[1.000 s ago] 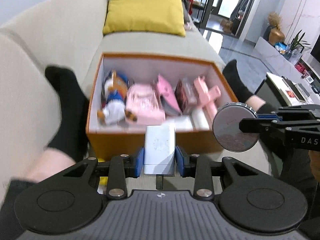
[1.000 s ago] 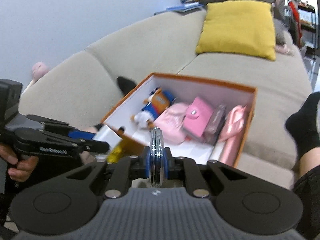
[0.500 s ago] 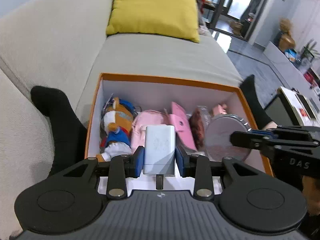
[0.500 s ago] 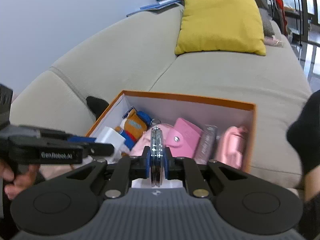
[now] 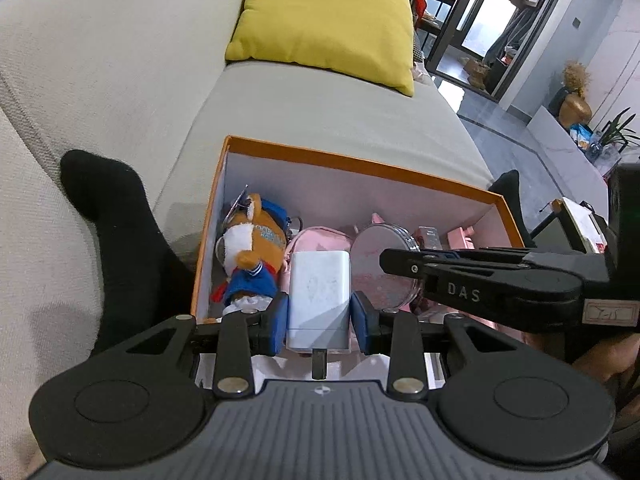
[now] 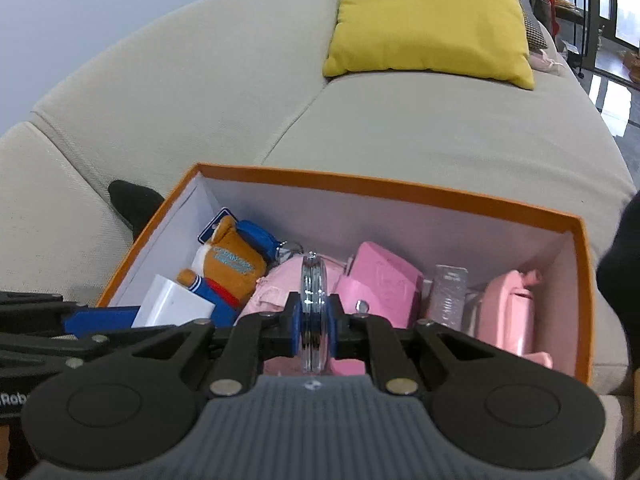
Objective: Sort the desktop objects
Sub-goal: 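Lower the charger and mirror into the orange box with both grippers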
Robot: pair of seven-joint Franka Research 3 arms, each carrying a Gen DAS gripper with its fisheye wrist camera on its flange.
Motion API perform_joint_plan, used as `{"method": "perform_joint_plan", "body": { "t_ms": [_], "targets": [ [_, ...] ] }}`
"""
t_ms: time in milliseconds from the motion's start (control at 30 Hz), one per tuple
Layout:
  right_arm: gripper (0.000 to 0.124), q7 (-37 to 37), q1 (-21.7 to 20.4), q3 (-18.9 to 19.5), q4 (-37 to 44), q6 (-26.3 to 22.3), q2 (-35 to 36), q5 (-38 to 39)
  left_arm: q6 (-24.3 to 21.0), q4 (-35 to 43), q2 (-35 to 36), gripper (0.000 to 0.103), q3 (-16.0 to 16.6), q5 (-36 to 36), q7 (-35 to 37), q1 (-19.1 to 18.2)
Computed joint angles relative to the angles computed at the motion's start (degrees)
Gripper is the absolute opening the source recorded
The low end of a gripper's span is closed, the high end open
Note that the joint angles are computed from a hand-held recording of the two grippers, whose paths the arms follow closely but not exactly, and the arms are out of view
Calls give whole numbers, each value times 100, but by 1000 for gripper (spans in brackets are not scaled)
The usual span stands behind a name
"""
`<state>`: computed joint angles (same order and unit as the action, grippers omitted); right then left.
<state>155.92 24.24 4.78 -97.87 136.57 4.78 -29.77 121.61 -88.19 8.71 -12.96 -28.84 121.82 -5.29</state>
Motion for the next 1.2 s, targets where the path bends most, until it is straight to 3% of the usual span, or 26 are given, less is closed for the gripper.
{"method": "perform_joint_plan", "body": {
  "t_ms": [333,567,767,1200],
  "targets": [
    [14,166,-72,160,-194,-563,-436,-603,-425,502,336,38,-116,193,-192,-112],
    [14,-6,-284,159,-242,-422,-505,-73,-795,1281,1007,38,-313,338,-602,-268],
    [14,-109,-365,102,-63,-595,-387,289,-1122,1609,1401,38,-451,361,-749,-262],
    [14,-265,-351,-13,109,-584,-149,608,-1139,1567,1457,38,-452,599,-765,-288]
  ]
}}
